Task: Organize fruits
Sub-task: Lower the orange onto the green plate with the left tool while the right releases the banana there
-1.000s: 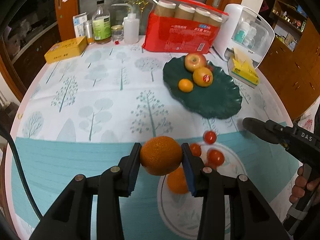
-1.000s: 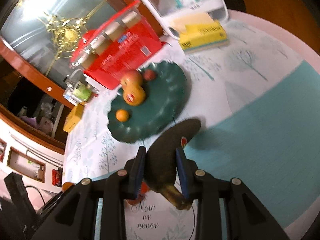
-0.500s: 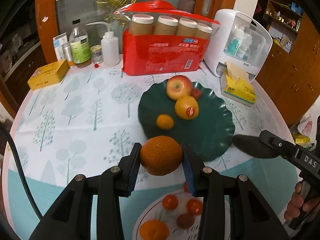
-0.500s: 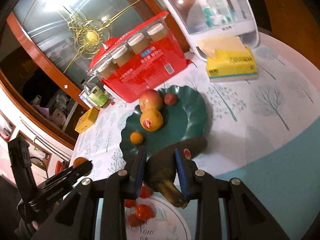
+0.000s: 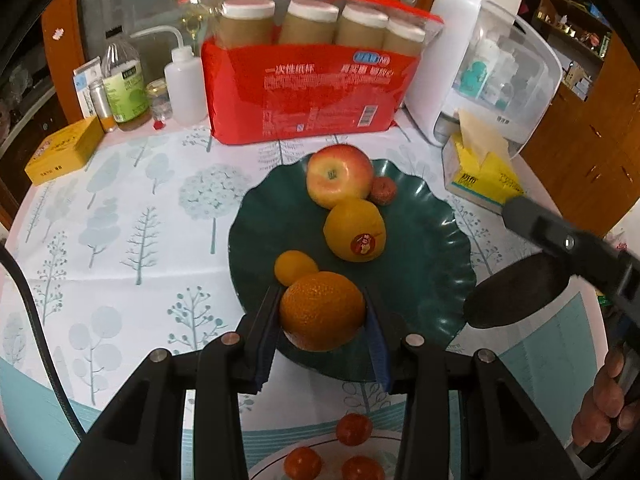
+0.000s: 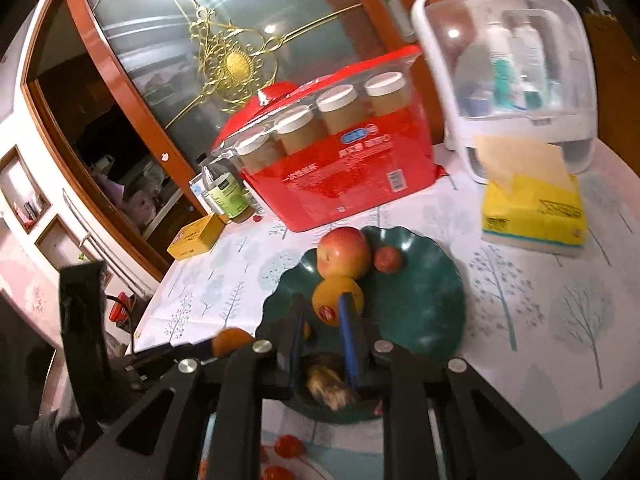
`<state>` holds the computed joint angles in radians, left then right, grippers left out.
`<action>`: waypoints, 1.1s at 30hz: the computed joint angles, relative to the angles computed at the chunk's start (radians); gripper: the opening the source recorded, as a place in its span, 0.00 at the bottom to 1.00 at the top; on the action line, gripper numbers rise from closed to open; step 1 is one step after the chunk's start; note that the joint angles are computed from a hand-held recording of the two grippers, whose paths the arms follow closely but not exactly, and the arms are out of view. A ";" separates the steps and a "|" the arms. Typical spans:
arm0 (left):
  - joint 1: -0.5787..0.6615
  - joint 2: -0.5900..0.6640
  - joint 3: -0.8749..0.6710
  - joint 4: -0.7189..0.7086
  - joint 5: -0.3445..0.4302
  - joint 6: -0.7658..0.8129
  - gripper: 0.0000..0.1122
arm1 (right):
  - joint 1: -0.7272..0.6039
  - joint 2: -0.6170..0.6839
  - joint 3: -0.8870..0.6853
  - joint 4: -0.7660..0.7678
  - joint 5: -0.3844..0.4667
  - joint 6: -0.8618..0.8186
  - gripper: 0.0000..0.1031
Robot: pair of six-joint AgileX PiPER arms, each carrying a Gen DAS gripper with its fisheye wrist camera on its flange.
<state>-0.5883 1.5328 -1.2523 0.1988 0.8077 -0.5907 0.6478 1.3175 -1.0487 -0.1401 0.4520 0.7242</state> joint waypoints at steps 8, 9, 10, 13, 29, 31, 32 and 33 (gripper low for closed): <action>0.034 0.075 -0.040 -0.064 -0.014 0.045 0.34 | -0.050 0.092 -0.044 0.182 -0.055 -0.209 0.23; 0.038 0.082 -0.042 -0.073 -0.018 0.049 0.34 | -0.048 0.103 -0.052 0.172 -0.055 -0.204 0.29; 0.042 0.085 -0.043 -0.080 -0.019 0.054 0.35 | -0.048 0.115 -0.058 0.164 -0.052 -0.199 0.37; 0.050 0.091 -0.045 -0.099 -0.030 0.067 0.40 | -0.060 0.136 -0.054 0.224 -0.068 -0.259 0.52; 0.074 0.039 0.008 -0.047 -0.002 -0.015 0.48 | -0.110 0.117 0.000 0.226 -0.081 -0.206 0.59; 0.074 0.016 0.024 -0.045 0.007 -0.022 0.48 | -0.120 0.107 -0.002 0.234 -0.051 -0.209 0.59; 0.072 0.005 0.032 -0.045 0.011 -0.025 0.48 | -0.122 0.100 -0.002 0.224 -0.032 -0.194 0.59; 0.070 -0.010 0.041 -0.044 0.017 -0.027 0.48 | -0.123 0.091 0.000 0.215 -0.019 -0.179 0.59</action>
